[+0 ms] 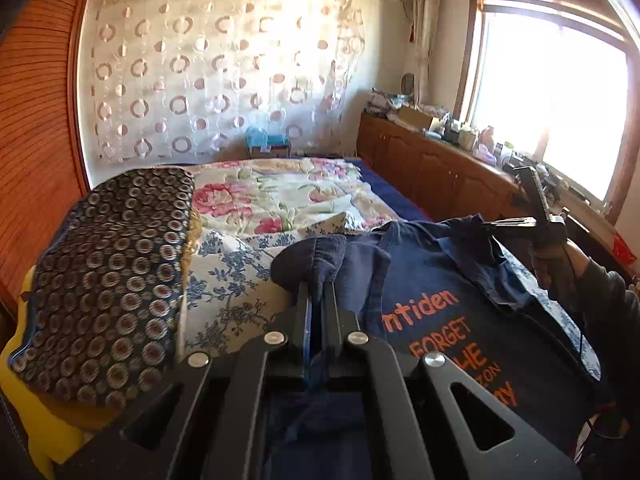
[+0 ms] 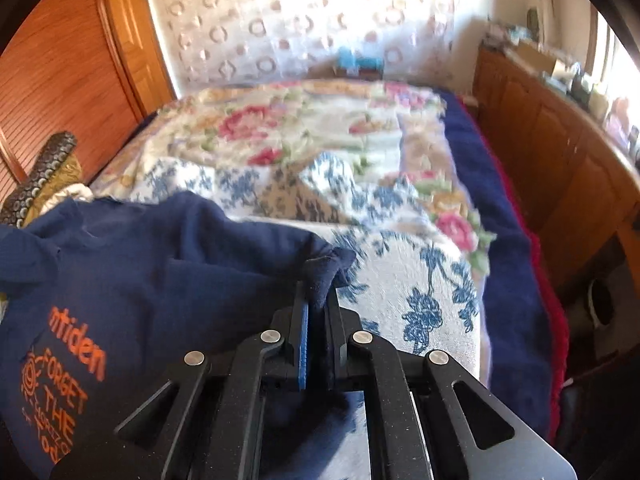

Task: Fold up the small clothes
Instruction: 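Lift the hem with the left tool while the right tool grips and folds it toward the collar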

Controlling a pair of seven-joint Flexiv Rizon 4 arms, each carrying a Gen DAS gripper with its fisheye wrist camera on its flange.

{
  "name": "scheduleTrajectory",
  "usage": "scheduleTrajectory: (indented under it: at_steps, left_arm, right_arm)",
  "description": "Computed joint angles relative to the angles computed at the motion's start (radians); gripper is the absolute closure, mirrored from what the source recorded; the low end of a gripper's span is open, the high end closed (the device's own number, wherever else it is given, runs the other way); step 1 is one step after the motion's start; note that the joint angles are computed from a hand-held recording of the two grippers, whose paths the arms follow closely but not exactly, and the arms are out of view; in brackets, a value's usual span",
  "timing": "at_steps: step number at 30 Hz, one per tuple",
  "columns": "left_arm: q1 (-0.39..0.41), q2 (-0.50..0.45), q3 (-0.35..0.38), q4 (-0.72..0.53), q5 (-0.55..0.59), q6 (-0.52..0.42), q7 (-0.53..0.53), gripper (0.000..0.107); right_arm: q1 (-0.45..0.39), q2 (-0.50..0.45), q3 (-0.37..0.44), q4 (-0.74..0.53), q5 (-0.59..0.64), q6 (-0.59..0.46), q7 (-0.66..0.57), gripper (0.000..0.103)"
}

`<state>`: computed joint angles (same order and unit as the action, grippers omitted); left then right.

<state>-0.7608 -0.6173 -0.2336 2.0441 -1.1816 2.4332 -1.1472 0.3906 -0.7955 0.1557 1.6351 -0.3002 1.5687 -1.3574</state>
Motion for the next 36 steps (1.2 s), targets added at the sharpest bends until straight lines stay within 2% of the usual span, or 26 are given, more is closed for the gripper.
scheduleTrajectory:
  at_steps: [3, 6, 11, 13, 15, 20, 23, 26, 27, 30, 32, 33, 36]
  left_arm:
    - [-0.024, 0.019, -0.005, 0.028, -0.014, 0.044, -0.012, 0.107]
    - [-0.057, 0.043, -0.02, 0.067, -0.043, 0.106, -0.022, 0.107]
    - [-0.124, 0.081, -0.069, 0.177, -0.127, 0.217, -0.097, 0.107]
    - [-0.16, 0.085, -0.092, 0.218, -0.181, 0.261, -0.133, 0.107]
    - [-0.202, 0.088, -0.119, 0.263, -0.237, 0.305, -0.19, 0.107]
    - [-0.285, 0.077, -0.169, 0.351, -0.331, 0.342, -0.368, 0.107]
    - [-0.318, 0.058, -0.188, 0.368, -0.374, 0.328, -0.42, 0.107]
    - [-0.336, 0.056, -0.192, 0.401, -0.381, 0.302, -0.5, 0.107]
    - [-0.337, 0.056, -0.189, 0.411, -0.374, 0.29, -0.522, 0.106]
    - [-0.333, 0.039, -0.189, 0.387, -0.396, 0.269, -0.484, 0.105]
    - [-0.325, 0.032, -0.196, 0.363, -0.423, 0.255, -0.445, 0.103]
    - [-0.321, 0.03, -0.197, 0.358, -0.429, 0.249, -0.431, 0.102]
    - [-0.32, 0.029, -0.202, 0.354, -0.44, 0.244, -0.396, 0.095]
  right_arm:
    - [0.099, 0.089, -0.112, 0.131, 0.018, 0.17, 0.021, 0.1]
    - [0.171, 0.173, -0.179, 0.245, 0.054, 0.289, 0.005, 0.1]
    - [0.224, 0.327, -0.185, 0.452, 0.139, 0.4, -0.088, 0.1]
    - [0.276, 0.4, -0.203, 0.562, 0.213, 0.432, -0.145, 0.1]
    - [0.261, 0.447, -0.165, 0.647, 0.255, 0.459, -0.17, 0.1]
    - [0.282, 0.536, -0.105, 0.843, 0.405, 0.507, -0.251, 0.1]
    - [0.202, 0.567, -0.014, 0.932, 0.398, 0.532, -0.202, 0.1]
    - [0.149, 0.572, 0.034, 0.978, 0.371, 0.529, -0.149, 0.1]
    - [0.153, 0.573, 0.032, 0.991, 0.374, 0.526, -0.148, 0.1]
    - [0.263, 0.575, -0.008, 1.007, 0.492, 0.508, -0.202, 0.1]
    - [0.311, 0.56, -0.042, 1.005, 0.513, 0.489, -0.214, 0.099]
    - [0.361, 0.556, -0.067, 0.994, 0.571, 0.465, -0.251, 0.099]
    - [0.399, 0.546, -0.097, 0.994, 0.594, 0.466, -0.265, 0.098]
